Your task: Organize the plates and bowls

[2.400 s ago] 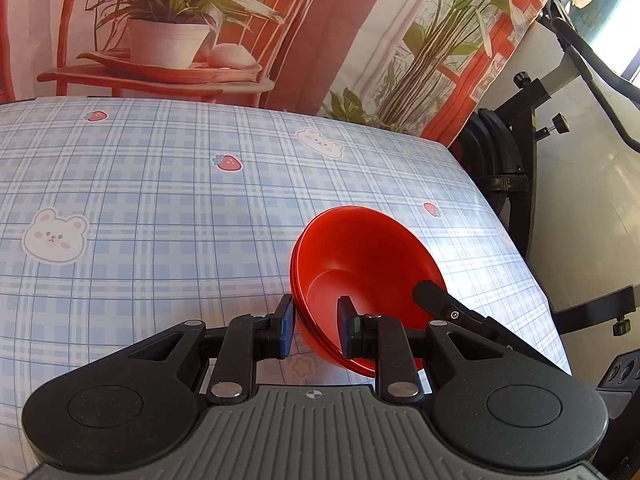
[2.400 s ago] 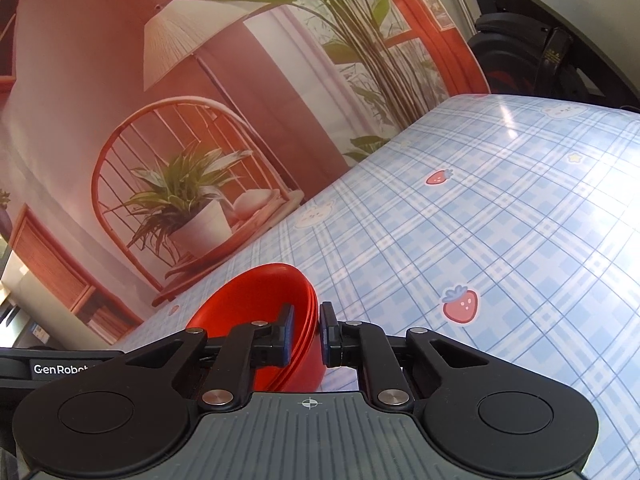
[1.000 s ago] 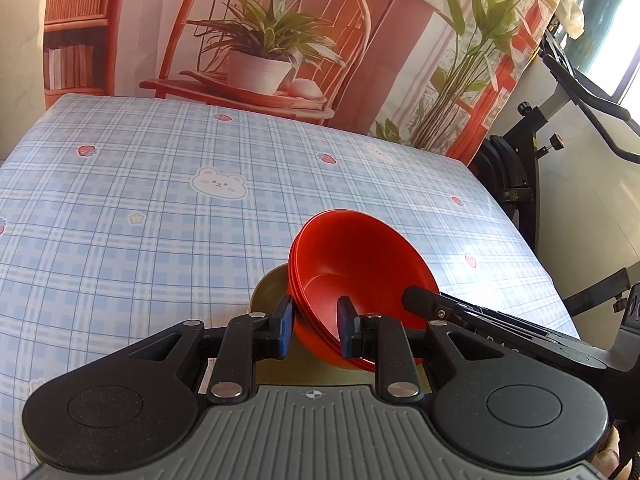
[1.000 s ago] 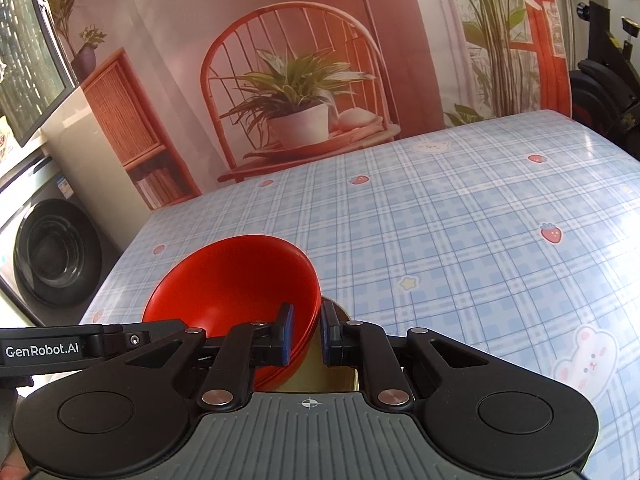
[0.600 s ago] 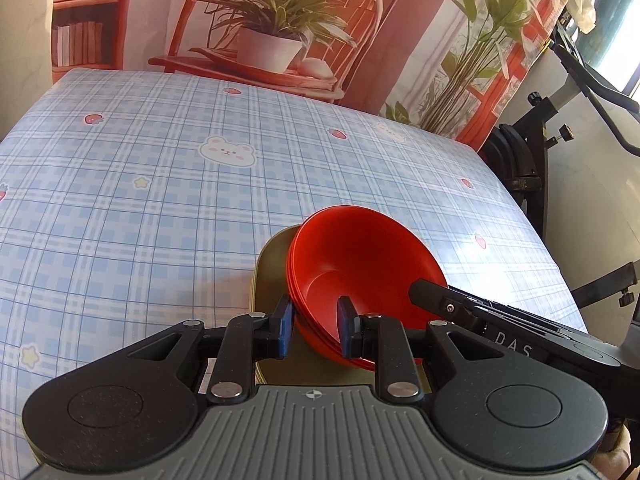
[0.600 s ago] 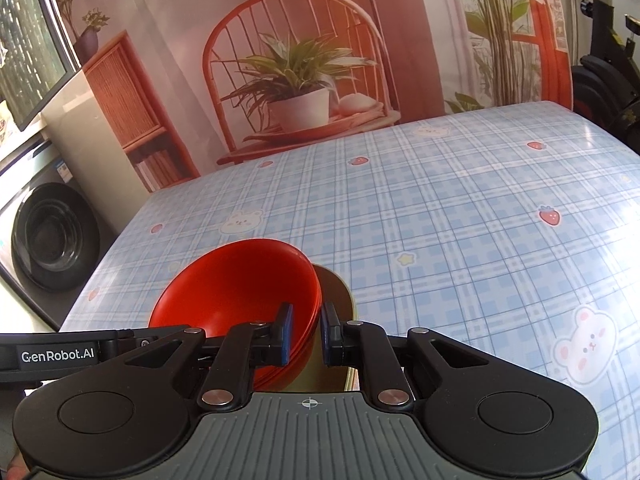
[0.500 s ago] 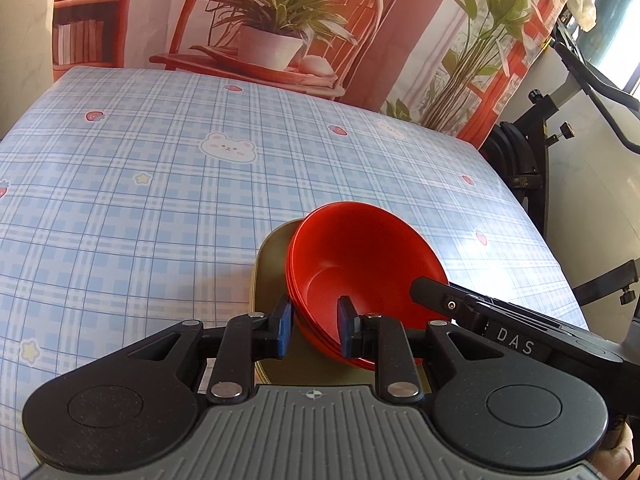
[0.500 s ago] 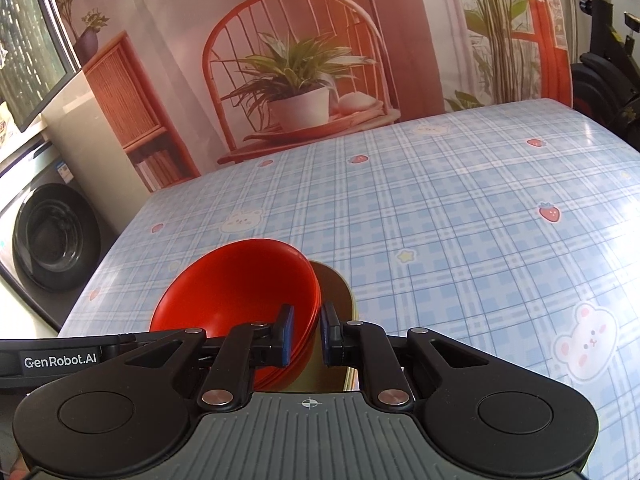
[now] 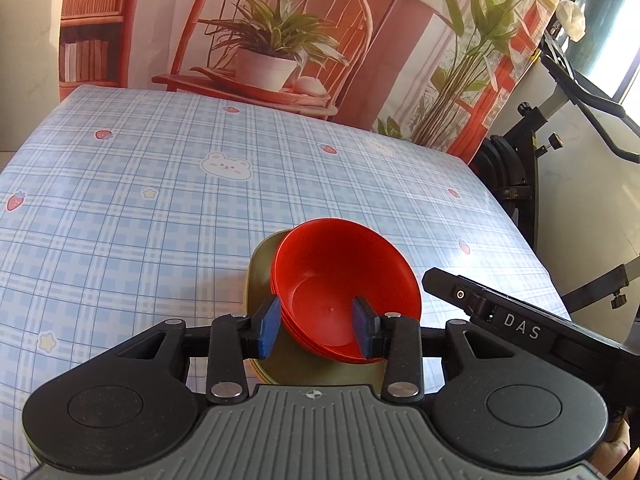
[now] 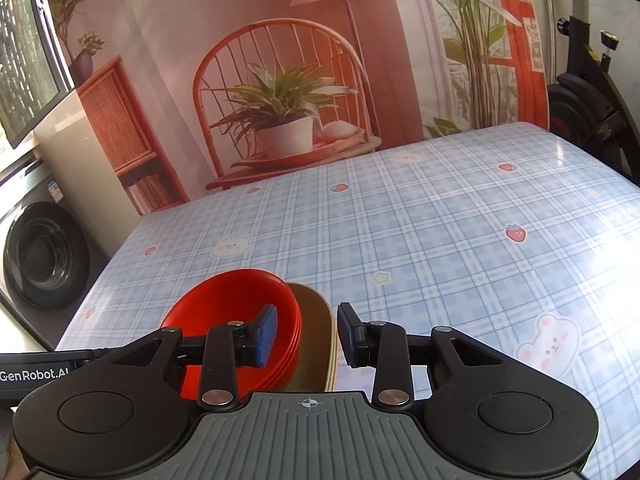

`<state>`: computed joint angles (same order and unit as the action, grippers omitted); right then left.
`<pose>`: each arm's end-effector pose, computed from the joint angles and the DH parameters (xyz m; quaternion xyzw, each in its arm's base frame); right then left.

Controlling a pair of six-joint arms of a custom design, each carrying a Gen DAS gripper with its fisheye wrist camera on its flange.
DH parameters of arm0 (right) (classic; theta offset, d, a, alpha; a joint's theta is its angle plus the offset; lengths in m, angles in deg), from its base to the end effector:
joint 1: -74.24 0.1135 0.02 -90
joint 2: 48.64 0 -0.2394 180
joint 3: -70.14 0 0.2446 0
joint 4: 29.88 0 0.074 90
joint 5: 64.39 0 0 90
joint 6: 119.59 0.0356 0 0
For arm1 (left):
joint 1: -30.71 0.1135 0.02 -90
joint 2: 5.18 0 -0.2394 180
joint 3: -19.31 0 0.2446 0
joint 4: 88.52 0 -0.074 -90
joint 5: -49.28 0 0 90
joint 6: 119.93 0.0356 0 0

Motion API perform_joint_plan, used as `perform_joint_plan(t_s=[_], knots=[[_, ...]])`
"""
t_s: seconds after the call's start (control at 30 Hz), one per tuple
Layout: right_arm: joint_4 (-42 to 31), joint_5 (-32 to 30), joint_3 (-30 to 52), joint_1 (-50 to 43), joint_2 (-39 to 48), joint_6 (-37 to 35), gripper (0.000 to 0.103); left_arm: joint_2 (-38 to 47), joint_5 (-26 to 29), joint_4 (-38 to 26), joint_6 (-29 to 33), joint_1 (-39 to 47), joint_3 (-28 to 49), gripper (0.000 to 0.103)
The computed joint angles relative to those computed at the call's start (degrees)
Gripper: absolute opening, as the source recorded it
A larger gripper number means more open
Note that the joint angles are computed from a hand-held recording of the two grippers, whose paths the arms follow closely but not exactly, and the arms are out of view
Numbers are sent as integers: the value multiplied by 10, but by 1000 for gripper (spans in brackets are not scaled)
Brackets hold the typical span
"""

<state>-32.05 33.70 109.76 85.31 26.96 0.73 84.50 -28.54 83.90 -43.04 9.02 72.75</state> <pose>0.2407 0.0420 0.1342 0.1804 0.8793 0.0948 0.4304 0.2708 -0.1158 0.1330 0.1099 0.9090 -0.2097 0.3429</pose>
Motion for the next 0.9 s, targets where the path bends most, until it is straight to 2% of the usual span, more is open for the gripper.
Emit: perform_joint_plan(t_s=[0.13, 0.23, 0.3, 0.33, 0.37, 0.43, 0.5, 0.6, 0.67, 0.8, 0.9], knots=[[-33, 14, -18, -5, -73, 5, 37, -89, -47, -2, 18, -27, -39, 55], [-70, 32, -31, -12, -159, -3, 47, -162, -109, -21, 30, -53, -51, 63], [-107, 54, -34, -21, -235, -19, 66, -206, -163, -50, 42, -75, -41, 68], [-124, 61, -34, -25, -263, -27, 69, -233, -189, -64, 45, -84, -38, 69], [-150, 60, -29, -36, -301, -41, 74, -261, -213, -80, 47, -93, -35, 71], [-212, 47, -10, -58, -369, -68, 84, -313, -243, -111, 50, -106, -28, 81], [-265, 28, 19, -74, -413, -95, 100, -369, -277, -139, 57, -124, -22, 88], [-345, 22, 75, -72, -439, -116, 103, -443, -354, -175, 84, -177, -11, 93], [-396, 27, 112, -56, -453, -116, 103, -472, -386, -212, 88, -204, 6, 93], [-484, 157, 170, 70, -481, -96, 103, -515, -419, -307, 65, -251, 48, 93], [-542, 251, 207, 180, -484, -66, 103, -555, -450, -350, 68, -289, 47, 93]])
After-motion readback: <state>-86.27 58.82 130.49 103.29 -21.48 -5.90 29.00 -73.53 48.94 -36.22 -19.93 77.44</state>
